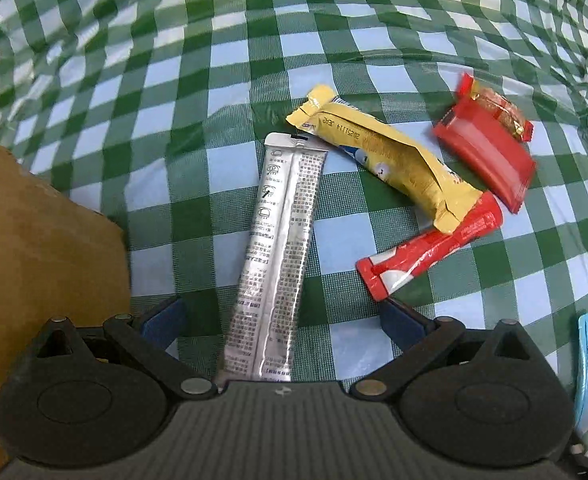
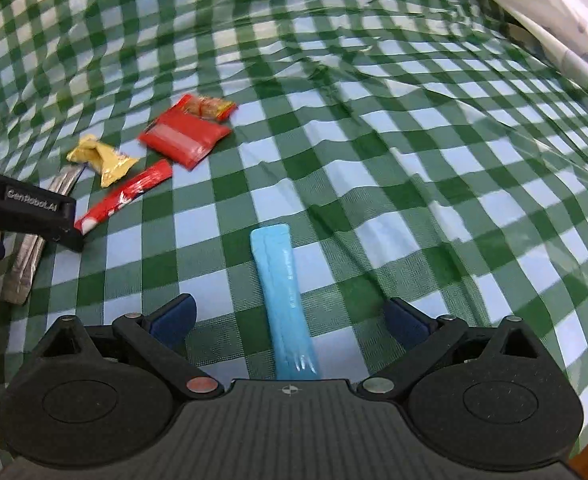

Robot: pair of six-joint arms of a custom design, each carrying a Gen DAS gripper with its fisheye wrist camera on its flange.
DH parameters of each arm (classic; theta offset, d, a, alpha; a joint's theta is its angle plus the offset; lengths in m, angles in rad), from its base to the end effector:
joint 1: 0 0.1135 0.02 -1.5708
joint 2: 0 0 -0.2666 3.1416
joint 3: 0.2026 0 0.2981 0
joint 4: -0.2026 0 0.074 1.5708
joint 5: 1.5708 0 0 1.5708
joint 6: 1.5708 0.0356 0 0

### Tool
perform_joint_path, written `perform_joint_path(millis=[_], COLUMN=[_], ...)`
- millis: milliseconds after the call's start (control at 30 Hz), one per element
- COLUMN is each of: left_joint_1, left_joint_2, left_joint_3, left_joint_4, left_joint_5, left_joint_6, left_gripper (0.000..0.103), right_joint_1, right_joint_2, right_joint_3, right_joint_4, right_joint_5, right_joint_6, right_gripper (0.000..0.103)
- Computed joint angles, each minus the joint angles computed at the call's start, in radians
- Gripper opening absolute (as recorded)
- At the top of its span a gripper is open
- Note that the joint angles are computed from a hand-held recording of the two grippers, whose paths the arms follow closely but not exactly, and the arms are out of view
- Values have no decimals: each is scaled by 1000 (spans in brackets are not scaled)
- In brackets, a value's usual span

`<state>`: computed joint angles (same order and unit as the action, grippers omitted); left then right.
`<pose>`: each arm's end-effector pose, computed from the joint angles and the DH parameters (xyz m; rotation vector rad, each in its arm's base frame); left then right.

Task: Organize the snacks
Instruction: 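Grasp the blue stick packet with the right tool while the left grasps the silver packet, then carry the blue packet and silver packet over the box with both tools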

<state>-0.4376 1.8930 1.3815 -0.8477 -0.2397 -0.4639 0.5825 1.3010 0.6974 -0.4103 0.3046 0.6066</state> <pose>0.3760 -0.1666 0.1696 -0.0737 2.8418 0.1766 0.2401 0.1454 0.1624 0.1406 2.5127 0.0829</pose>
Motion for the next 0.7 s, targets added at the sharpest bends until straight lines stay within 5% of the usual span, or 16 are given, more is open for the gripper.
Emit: perform_joint_path(millis=[100, 167, 200, 267, 300, 600, 667, 700], left_joint_1=[18, 25, 19, 19, 18, -125, -183, -206], left_joint_2=[-10, -53, -70, -103, -125, -456, -552, -603], left_joint_3=[-1, -33, -38, -51, -63, -173, -190, -197], left_joint_4=[-8, 12, 8, 1, -2, -81, -127, -164], left_joint_5=[38, 67, 53, 84, 98, 62, 36, 28], left_joint_6=[-38, -68, -73, -67, -76, -109, -129, -139], left_gripper=[95, 71, 37, 28, 26, 25, 0, 0], right_joint_1=[9, 17, 18, 15, 10, 73, 127, 163], right_joint_2=[44, 17, 4, -17, -28, -277, -352, -387], right_joint_3=[24, 10, 6, -3, -9, -60, -57, -52], right_joint_4=[-15, -3, -5, -10, -13, -132, -187, -218], right_joint_5=[9, 22, 29, 34, 33, 100, 141, 167], right_joint_6=[-38, -51, -52, -49, -49, 63, 88, 99], right_gripper=[94, 62, 53, 25, 19, 18, 18, 18])
